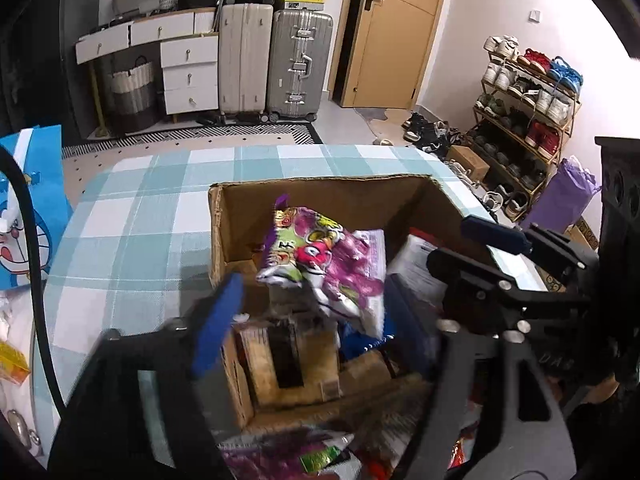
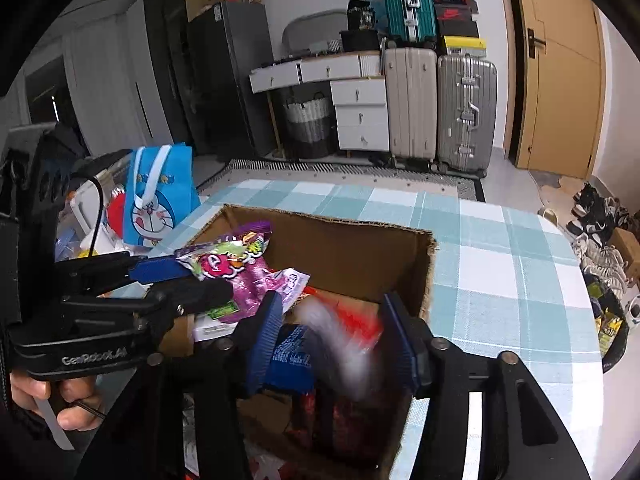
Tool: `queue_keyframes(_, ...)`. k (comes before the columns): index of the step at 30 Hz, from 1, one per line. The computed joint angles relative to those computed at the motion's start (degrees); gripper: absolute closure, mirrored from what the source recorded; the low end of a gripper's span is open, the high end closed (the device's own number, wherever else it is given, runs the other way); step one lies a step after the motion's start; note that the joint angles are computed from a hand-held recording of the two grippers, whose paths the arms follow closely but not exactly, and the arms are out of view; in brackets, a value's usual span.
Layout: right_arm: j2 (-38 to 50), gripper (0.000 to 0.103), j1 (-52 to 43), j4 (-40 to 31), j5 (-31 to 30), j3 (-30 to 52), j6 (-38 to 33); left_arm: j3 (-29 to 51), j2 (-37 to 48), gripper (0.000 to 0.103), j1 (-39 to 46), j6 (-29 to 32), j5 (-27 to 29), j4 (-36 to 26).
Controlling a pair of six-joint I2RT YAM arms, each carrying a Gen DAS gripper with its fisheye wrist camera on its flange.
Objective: Organize snacks
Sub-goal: 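Open both grippers to drop the bags into the box, then move the right gripper to the pile and grasp the red chip bag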
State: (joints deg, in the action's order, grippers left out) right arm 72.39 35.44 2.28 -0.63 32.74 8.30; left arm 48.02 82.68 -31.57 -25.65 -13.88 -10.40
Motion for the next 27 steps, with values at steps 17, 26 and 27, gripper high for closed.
queue_keyframes(17,-33.06,0.000,-7.96,-16.15,-4.43,-14.52,5.95,-11.24,-20.02,0.000,-17.61,-11.81,-10.74,-10.83)
queue_keyframes(26,-44.87,0.000,-0.77,-26.03,2.99,-19.49,8.59,-15.92,-25.58,0.000,-29.94,-24.09,-17.97,-19.61)
queue_keyframes(27,-46.97,0.000,0.17,-27.25,3.40,-20.29,9.47,-16.75,-26.42,0.000,-31.29,-25.42,-18.64,-20.17)
